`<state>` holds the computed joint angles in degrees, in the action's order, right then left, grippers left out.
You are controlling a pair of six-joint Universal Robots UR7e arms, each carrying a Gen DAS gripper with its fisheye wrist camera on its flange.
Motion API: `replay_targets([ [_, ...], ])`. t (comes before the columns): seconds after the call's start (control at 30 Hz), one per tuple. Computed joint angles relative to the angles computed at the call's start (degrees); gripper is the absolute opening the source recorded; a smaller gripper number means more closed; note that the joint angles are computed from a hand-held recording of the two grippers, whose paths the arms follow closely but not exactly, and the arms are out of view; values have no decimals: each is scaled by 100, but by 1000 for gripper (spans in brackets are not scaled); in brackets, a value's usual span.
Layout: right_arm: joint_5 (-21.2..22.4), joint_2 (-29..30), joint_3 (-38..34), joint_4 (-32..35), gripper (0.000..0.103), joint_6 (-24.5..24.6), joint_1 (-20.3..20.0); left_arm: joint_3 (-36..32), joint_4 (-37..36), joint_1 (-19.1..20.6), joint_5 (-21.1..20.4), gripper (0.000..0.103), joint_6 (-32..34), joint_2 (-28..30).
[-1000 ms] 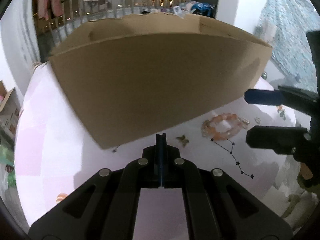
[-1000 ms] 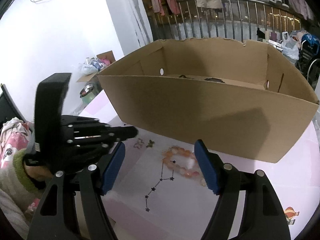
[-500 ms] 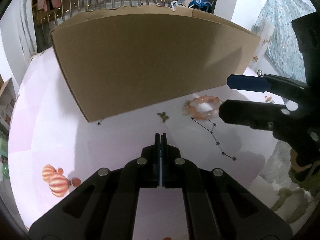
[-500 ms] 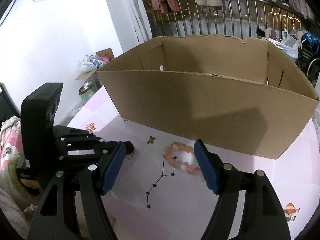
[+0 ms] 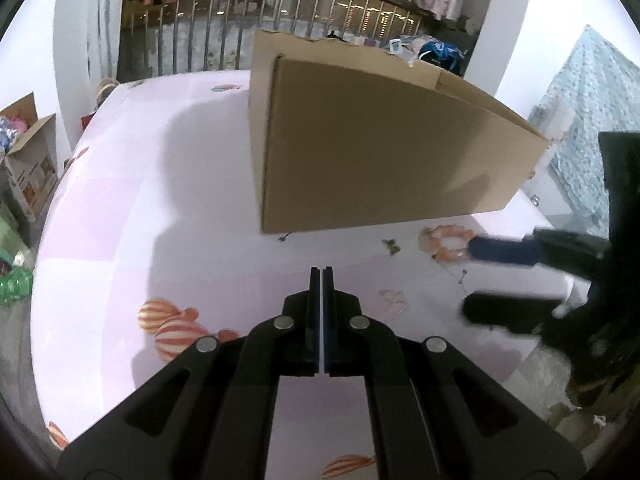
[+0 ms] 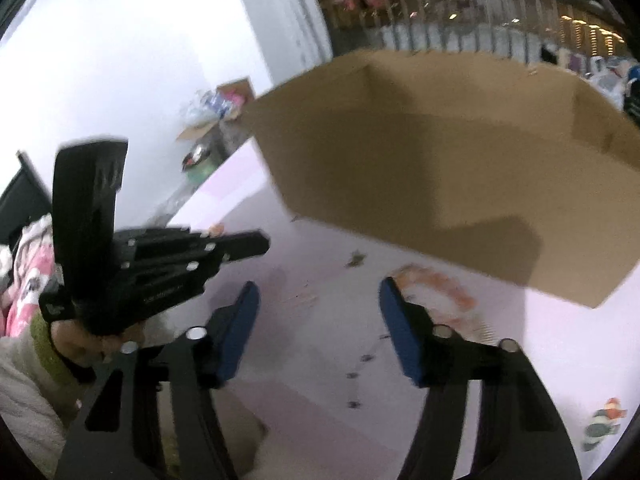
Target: Organize jewelry
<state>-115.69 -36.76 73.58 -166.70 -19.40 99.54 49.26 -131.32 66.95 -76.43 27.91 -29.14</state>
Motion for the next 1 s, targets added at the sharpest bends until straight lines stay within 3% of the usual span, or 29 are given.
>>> replay_targets([
  [0.17, -334, 299, -369, 378, 37, 0, 49, 122, -50, 36, -39, 0, -74, -83],
  [0.47, -1018, 702, -797, 323, 24, -514, 201, 77, -23, 70, -164, 0, -117, -57],
  [0.73, -1027, 856, -1155, 564, 16, -720, 186, 69, -21, 98, -188, 0, -184, -83],
  [1.0, -866, 813, -1210, 756, 16, -611, 131, 72, -32, 98, -184, 0, -191, -83],
])
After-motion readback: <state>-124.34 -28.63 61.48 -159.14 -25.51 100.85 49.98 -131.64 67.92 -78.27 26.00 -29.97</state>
